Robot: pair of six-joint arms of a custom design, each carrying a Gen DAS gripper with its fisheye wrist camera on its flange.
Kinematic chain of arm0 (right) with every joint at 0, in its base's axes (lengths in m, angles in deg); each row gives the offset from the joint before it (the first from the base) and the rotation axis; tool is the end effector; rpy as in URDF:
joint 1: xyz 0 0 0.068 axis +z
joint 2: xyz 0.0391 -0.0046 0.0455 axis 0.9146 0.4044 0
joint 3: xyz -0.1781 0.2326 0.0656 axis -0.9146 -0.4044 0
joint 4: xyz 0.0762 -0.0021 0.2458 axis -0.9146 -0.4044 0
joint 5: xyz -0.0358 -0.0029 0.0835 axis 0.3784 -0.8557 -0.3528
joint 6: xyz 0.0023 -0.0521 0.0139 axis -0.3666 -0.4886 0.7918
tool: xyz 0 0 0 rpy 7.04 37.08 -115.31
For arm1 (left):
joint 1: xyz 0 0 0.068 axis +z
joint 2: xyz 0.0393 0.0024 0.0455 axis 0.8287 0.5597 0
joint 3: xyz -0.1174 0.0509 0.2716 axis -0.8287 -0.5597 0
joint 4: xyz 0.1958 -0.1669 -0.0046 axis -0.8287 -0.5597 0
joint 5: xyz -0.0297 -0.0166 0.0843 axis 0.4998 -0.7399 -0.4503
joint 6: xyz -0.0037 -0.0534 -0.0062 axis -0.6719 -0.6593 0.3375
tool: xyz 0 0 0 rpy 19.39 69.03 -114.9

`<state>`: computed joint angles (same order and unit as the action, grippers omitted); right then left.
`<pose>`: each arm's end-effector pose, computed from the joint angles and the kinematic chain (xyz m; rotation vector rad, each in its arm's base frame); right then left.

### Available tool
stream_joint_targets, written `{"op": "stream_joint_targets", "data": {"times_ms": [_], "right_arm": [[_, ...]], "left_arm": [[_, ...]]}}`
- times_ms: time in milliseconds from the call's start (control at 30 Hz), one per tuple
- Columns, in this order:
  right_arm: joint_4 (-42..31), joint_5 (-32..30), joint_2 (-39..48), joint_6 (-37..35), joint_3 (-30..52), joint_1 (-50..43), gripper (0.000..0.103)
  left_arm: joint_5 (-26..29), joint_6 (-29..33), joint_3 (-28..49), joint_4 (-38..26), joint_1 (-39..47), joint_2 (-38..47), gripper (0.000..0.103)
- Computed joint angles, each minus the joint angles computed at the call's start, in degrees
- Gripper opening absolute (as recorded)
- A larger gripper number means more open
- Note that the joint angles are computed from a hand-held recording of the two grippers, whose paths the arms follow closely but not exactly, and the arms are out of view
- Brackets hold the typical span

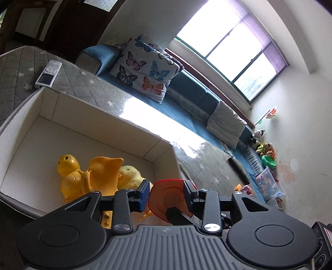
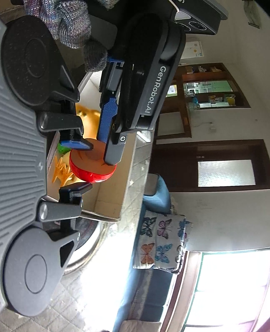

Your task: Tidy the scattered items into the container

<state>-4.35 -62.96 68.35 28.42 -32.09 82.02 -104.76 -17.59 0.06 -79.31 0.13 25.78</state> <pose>0.2806 0.0987 0.2650 -0.8915 1.9516 0.5727 0.2080 -0.2682 0.2251 -0.6189 2.0936 -0.5482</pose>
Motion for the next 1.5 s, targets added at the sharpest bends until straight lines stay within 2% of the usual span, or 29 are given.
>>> {"op": "stream_joint_targets", "data": {"times_ms": [467,733,967,1000,1067,1300,1367,1433,1500], "right_arm": [[2.82,0.54,2.58,-2.5,-2.53,0.48,0.032],[2.98,0.33,1.4,-2.34,-3.62,-0.11,0.033],[2.2,-0.19,-1.96,-2.49,-5.28,-0.68,0.034],[1.96,-0.31,-2.65,-2.53,-5.63,-0.83,0.036],[1.56,-0.54,-4.07,-2.36,-6.49,-1.22,0.047],[-1.5,-1.14,-8.7,-2.18,-8.96,-2.86,0.059],[-2.6,-1.21,-9.89,-2.14,-9.58,-3.04,0.07],[-3.41,-1.08,-11.01,-1.77,-10.22,-3.07,0.072],[-4.54,-0.67,-11.89,-1.64,-10.63,-2.82,0.079]], "left_arm": [[2.15,0.19,-1.91,2.38,1.6,1.54,0.038],[1.07,-1.45,-1.97,0.67,0.21,1.04,0.038],[-1.65,-2.3,0.3,-4.35,-2.73,0.41,0.038],[-2.16,-2.49,0.74,-5.35,-3.25,0.34,0.038],[-3.24,-3.18,1.35,-7.34,-4.39,0.04,0.038],[-8.56,-8.63,4.25,-17.59,-10.05,-0.09,0.038],[-10.23,-10.76,5.71,-21.63,-11.83,0.49,0.038],[-11.67,-12.91,7.28,-25.82,-13.47,1.33,0.038],[-12.61,-14.74,8.5,-29.35,-14.89,2.2,0.038]]}}
